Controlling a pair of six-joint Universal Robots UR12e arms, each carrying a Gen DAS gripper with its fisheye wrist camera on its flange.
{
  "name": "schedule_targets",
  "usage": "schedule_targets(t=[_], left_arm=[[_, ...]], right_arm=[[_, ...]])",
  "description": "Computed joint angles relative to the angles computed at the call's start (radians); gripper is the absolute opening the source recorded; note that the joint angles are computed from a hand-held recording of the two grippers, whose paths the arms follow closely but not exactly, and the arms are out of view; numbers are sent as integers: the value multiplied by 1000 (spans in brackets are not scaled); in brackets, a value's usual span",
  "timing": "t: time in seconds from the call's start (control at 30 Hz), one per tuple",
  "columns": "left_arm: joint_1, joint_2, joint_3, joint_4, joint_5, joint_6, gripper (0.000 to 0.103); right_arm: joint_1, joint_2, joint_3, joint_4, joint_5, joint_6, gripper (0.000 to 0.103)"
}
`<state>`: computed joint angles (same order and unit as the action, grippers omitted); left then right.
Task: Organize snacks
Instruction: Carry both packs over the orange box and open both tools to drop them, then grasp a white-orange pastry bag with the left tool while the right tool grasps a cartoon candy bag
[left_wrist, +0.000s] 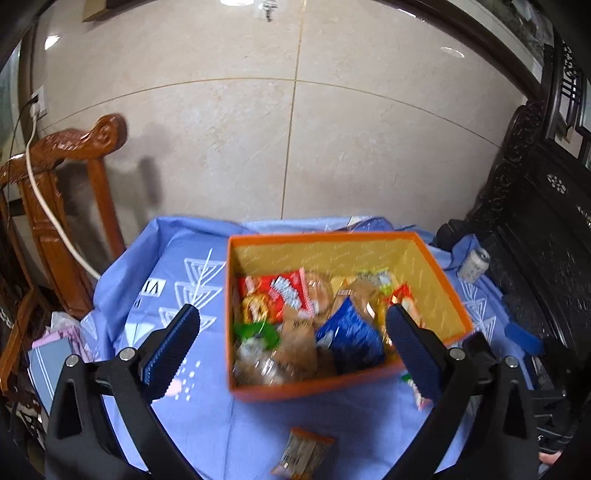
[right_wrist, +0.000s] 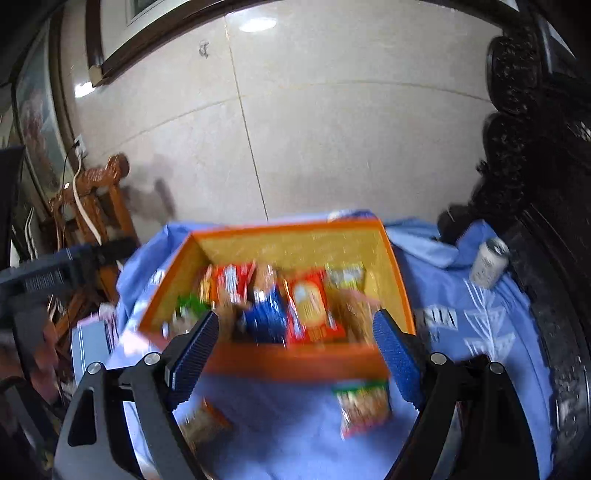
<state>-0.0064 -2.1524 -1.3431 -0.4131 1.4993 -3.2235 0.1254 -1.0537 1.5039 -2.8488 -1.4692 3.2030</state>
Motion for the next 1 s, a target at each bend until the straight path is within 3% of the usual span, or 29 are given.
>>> schedule_targets(t=[0.13,0.27,0.4,0.63,0.7,0.73,0.87,1.0], left_arm=[[12,41,-98,34,0,0,99],[21,62,-157,-6,2,-8,99],[28,71,-186,-42,10,-23,99],[39,76,-204,-55,25,-29,99],[41,74,-203,-61,25,-22,99],[43,73,-203,-66,24,-17,99],[42,62,-192,-104,27,-1,99],[29,44,-186,-133,21,30,99]], right_arm=[[-10,-24,81,86,-12,7,86],[-21,-1,87,131,-5,55,86],[-24,47,41,178,-11,60,86],[-24,127,-62,300,-53,-6,83],[-23,135,-70,309,-54,-25,73],[-23,139,-76,326,-59,-29,60],[-15,130,-59,308,-78,-47,51],[-14,96,-11,271,-53,-12,48]])
